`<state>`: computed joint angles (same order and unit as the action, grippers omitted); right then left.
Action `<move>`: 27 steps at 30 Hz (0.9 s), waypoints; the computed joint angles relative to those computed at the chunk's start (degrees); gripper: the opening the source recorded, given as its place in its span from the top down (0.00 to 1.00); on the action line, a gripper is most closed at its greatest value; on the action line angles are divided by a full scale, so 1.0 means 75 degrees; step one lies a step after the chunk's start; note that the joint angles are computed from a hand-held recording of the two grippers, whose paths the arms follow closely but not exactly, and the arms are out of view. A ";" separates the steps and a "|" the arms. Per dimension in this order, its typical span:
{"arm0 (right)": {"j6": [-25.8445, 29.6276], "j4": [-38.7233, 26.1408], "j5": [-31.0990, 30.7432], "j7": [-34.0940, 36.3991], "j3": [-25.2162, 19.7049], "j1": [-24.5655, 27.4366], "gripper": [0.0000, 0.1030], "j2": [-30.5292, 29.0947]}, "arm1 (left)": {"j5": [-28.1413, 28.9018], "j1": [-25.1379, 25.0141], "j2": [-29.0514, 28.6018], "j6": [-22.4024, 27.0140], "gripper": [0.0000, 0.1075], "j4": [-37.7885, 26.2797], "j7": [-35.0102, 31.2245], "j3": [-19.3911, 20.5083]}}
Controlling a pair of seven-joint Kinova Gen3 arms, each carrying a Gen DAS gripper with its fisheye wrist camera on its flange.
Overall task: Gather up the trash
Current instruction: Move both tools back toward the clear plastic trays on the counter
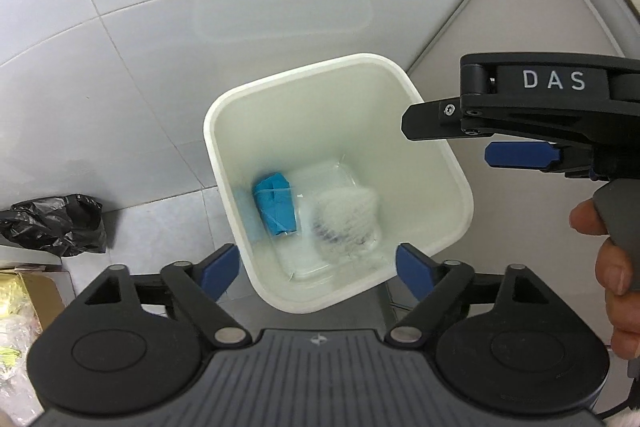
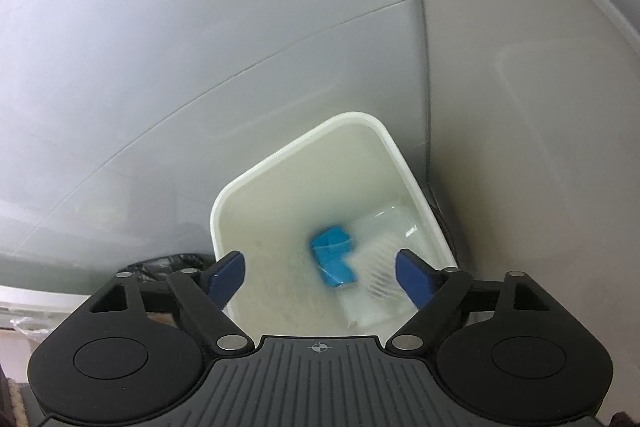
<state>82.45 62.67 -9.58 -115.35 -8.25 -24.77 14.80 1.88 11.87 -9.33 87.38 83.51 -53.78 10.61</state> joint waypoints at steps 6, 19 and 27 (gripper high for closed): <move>0.0072 -0.0246 0.0037 -0.0009 -0.0026 -0.0100 0.09 0.0010 | -0.0023 -0.0020 -0.0078 0.0063 0.14 0.0054 0.0063 0.0003; 0.0241 -0.0571 0.0066 0.0912 -0.0163 -0.0123 0.06 -0.0623 | -0.0337 -0.0113 -0.0253 0.0446 0.08 -0.0282 0.0080 0.0111; 0.0187 -0.0798 0.0824 0.1434 -0.0337 -0.0536 0.06 -0.1379 | -0.0633 -0.0123 -0.0380 0.0840 0.08 -0.0853 0.0057 0.0273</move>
<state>83.85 56.69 -3.39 -104.60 -10.77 -28.79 4.46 -2.86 10.94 -12.18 93.68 77.12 -53.36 12.65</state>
